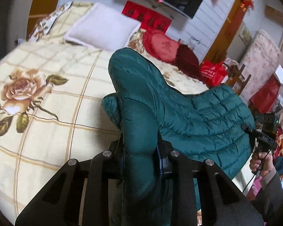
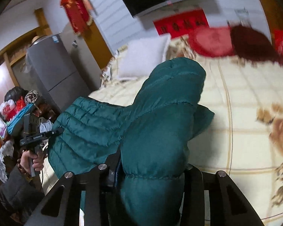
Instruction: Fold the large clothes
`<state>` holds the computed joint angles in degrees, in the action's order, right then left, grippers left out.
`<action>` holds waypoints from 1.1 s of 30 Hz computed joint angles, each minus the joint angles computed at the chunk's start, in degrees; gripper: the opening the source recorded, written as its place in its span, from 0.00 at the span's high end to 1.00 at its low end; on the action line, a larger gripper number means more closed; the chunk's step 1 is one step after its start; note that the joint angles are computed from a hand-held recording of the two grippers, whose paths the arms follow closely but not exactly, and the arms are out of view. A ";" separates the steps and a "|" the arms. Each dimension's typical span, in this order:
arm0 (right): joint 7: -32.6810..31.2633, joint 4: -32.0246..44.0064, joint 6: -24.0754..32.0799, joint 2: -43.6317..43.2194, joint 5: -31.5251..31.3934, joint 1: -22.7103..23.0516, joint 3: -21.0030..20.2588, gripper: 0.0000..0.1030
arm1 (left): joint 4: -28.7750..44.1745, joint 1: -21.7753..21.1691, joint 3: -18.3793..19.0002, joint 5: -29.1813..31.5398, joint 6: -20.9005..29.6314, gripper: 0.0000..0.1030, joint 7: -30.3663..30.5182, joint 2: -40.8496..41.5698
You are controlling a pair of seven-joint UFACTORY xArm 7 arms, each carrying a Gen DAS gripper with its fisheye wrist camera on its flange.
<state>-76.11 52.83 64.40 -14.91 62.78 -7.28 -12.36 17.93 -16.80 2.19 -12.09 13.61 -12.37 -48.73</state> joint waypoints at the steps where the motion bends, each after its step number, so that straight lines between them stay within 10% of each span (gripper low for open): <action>1: -0.41 -0.74 0.65 -1.74 0.29 -0.19 -0.34 0.64 | -0.32 1.29 -2.33 0.45 1.96 0.77 -1.64 -2.53; 14: -1.34 -4.86 8.04 -5.71 -8.01 -1.76 -6.70 0.64 | -7.65 0.03 -15.39 5.05 14.07 0.73 -19.83 -18.48; 21: 16.45 1.71 13.11 5.36 -11.16 -7.97 -3.82 0.45 | -6.65 0.71 -11.74 7.04 20.76 0.48 -23.56 -18.63; 25: 17.61 -2.78 7.53 -2.79 -10.92 -10.45 -3.54 0.45 | -2.83 2.25 -14.64 9.67 29.27 0.47 -26.06 -23.85; 27: 18.98 -6.16 4.57 -9.69 -12.94 -10.96 -3.60 0.44 | -0.19 1.94 -16.70 10.62 33.02 0.25 -27.11 -25.71; 33: 23.72 -17.26 3.74 -35.66 -24.85 -14.36 -2.56 0.12 | 5.47 -4.23 -24.95 10.38 40.54 0.00 -29.68 -28.91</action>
